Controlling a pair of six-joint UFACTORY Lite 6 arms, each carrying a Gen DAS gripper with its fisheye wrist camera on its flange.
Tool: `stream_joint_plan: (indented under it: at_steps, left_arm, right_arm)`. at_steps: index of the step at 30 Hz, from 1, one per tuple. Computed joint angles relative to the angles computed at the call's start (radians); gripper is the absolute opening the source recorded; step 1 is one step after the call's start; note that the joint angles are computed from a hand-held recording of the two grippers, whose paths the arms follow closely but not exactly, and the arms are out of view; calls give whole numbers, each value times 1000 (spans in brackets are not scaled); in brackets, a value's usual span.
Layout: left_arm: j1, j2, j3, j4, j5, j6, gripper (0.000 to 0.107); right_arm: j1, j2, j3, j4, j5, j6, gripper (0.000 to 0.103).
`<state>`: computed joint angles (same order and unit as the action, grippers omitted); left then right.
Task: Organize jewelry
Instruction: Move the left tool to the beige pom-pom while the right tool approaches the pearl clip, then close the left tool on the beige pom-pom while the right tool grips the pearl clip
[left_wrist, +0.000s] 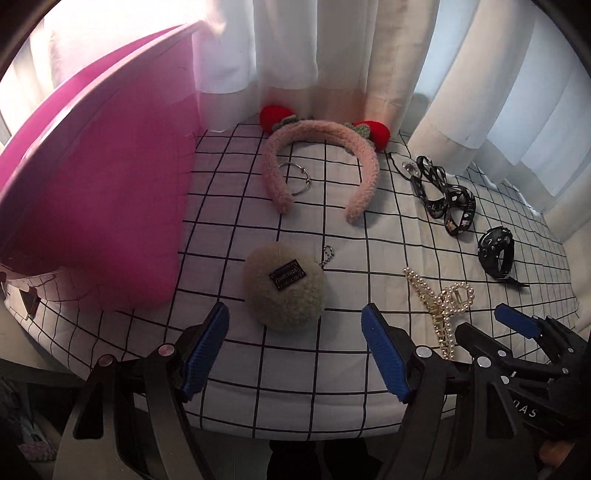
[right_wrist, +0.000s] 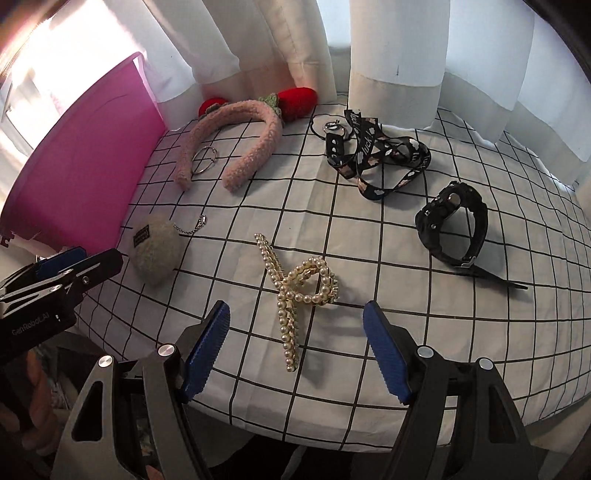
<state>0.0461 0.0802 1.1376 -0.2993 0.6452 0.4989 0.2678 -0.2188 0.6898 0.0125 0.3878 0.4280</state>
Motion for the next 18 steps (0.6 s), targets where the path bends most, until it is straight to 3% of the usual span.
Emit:
stream_joint_plan:
  at_steps: [8,18]
  left_arm:
    - [-43,168,31,126,-130,-127,73]
    - [-60,313,126,117,-136,-133,74]
  right_arm:
    - [10,168,24,-93,-84,96,71]
    - [28,309,114,-320,-86,333,71]
